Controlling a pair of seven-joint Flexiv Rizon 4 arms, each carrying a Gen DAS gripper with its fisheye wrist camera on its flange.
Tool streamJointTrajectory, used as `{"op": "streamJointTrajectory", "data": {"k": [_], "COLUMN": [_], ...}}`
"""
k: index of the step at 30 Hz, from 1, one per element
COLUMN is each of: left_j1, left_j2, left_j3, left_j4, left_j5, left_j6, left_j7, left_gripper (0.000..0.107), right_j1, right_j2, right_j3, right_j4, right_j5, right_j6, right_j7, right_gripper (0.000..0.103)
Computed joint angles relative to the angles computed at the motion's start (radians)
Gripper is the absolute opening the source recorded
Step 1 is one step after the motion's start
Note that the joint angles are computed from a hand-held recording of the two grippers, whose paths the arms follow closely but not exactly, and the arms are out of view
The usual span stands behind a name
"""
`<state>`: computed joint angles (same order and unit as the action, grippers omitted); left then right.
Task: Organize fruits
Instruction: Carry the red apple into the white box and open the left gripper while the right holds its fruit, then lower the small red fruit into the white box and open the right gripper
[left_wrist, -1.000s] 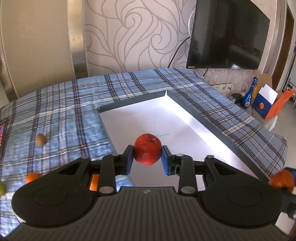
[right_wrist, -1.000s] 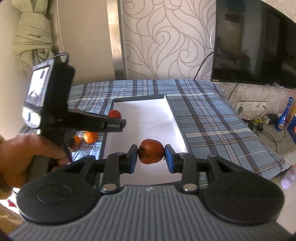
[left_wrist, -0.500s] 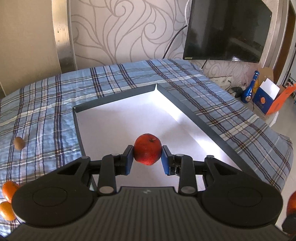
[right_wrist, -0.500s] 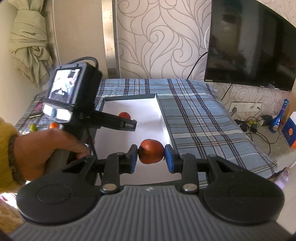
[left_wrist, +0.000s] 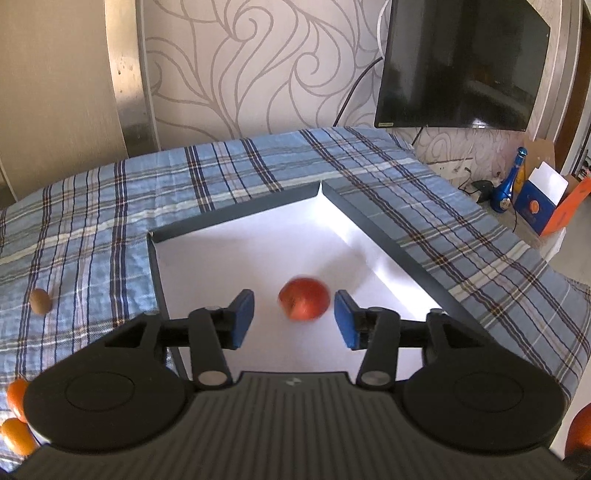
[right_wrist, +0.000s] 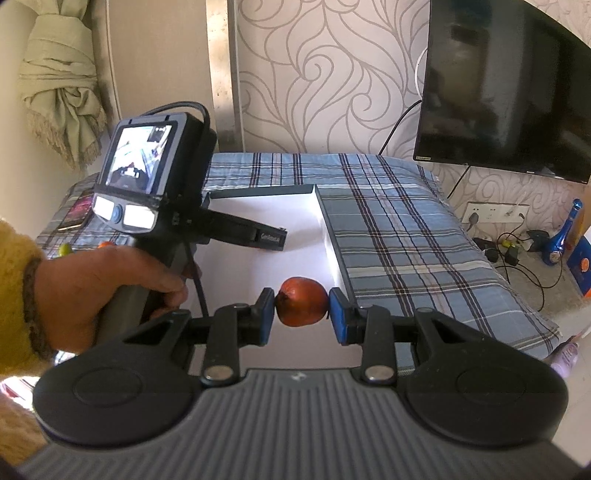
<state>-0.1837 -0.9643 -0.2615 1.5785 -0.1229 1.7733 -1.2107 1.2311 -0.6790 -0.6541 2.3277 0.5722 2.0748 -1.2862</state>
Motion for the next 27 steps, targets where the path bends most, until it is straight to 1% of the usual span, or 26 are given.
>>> {"op": "streamJointTrajectory", "data": {"k": [5, 9, 16, 20, 27], "left_j1": [0.006, 0.031, 0.101, 0.134, 0.198], "left_j2": [0.009, 0.027, 0.068, 0.089, 0.124], "left_j3": [-0.008, -0.035, -0.094, -0.104, -0.117], "left_j4": [0.009, 0.037, 0.113, 0.154, 0.219], "left_j5": [0.006, 0.021, 0.076, 0.104, 0.152], "left_j6": [0.008, 0.029, 0.079, 0.108, 0.143], "left_j7": [-0.002, -0.008, -0.023, -0.04, -0.072], "left_gripper": [0.055, 0.055, 0.055, 0.055, 0.055], "right_j1": [-0.009, -0.032, -0.107, -0.132, -0.132], "right_j2": [0.0, 0.0, 0.006, 0.003, -0.009], "right_j3": [0.006, 0.022, 0.089, 0.109, 0.11], "right_j4": [-0.004, -0.015, -0.056, -0.08, -0.111], "right_j5": [-0.003, -0.005, -0.023, -0.033, -0.052], "right_j6": [0.0, 0.007, 0.007, -0.004, -0.027], "right_j7": [0.001, 0.001, -0.006, -0.011, -0.005], "right_gripper": [0.035, 0.035, 0.035, 0.035, 0.035]}}
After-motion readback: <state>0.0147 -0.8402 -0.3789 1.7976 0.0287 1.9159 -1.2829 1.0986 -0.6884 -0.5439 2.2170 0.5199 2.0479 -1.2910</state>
